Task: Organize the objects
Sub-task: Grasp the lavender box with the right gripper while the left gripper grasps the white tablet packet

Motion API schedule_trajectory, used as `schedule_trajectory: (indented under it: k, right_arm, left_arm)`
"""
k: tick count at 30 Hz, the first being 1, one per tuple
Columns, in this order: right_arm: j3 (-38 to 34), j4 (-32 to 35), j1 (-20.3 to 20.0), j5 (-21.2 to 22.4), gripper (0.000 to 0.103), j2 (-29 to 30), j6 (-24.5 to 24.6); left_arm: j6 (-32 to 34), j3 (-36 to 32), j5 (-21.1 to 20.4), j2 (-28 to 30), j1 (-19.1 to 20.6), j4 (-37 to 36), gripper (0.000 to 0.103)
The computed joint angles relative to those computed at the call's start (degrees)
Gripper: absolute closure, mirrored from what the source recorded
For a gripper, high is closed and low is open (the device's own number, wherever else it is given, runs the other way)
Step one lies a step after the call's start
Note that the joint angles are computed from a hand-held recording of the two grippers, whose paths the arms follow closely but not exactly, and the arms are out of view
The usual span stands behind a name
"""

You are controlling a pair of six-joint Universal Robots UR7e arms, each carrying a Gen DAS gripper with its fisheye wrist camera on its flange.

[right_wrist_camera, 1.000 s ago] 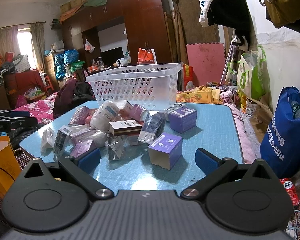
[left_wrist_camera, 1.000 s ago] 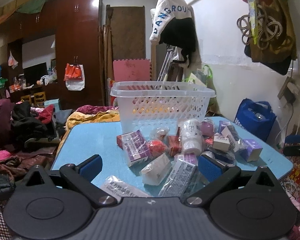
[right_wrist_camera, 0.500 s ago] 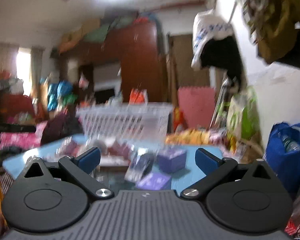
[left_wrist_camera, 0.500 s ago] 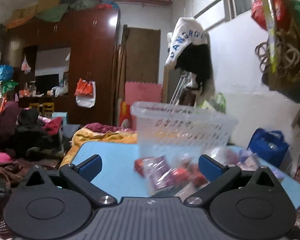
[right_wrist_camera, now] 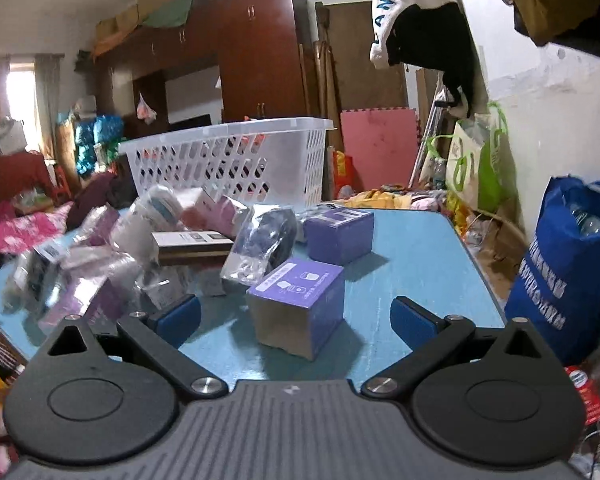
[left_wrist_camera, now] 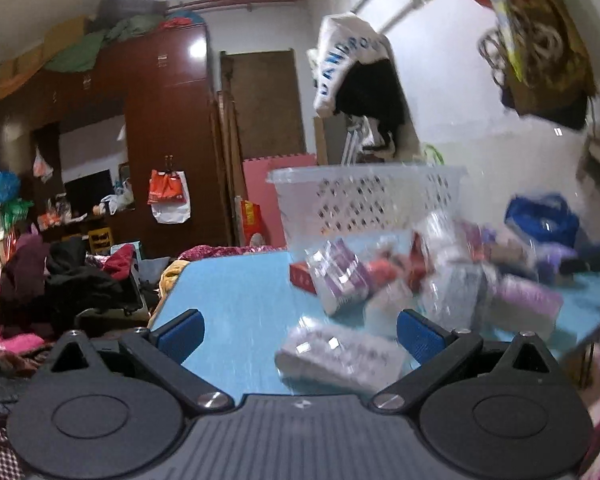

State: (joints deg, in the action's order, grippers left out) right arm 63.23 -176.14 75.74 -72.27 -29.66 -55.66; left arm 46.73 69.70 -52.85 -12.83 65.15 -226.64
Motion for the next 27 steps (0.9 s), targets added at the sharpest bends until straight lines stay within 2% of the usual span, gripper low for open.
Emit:
schedule_trajectory:
  k: [3, 5, 8, 14, 18, 20, 24, 27]
  right_arm:
    - [-0.4, 0.2, 0.1, 0.1, 0.001, 0.4, -1.0]
    - [-0.9, 0.1, 0.3, -0.3, 0.003, 0.8, -1.4]
    - [-1.9, 0.6, 0.3, -0.2, 0.013, 1.5, -1.6]
    - [-2.7, 1.4, 0.2, -0.7, 0.018, 1.8, -1.4]
    - [-2.8, 1.5, 0.1, -0.5, 0.019, 1.8, -1.2]
    - [-2.8, 1.8, 0.1, -0.3, 0.024, 1.8, -1.1]
    - [-3.3, 2.4, 0.1, -0.5, 0.048, 2.0, -1.2]
    - [-3.3, 2.4, 0.2, -0.2, 0.054, 2.0, -1.6]
  left_arm:
    - [0.5, -1.9, 1.2, 1.2, 0.0, 1.0, 0.000]
    - [-1.9, -2.5, 0.7, 1.2, 0.6, 3.2, 0.000]
    - [-6.1, -1.8, -0.8, 0.4, 1.4, 4.8, 0.000]
    - [-3.1, -0.6, -2.2, 0.7, 1.2, 3.9, 0.000]
    - [-2.8, -1.2, -1.2, 1.2, 1.1, 5.1, 0.000]
    - [-4.6, -1.4, -1.2, 1.2, 1.3, 6.9, 0.002]
    - [-6.5, -1.0, -2.5, 1.0, 1.8, 8.0, 0.015]
    - [-7.7, -1.2, -4.0, 0.9, 2.3, 8.2, 0.017]
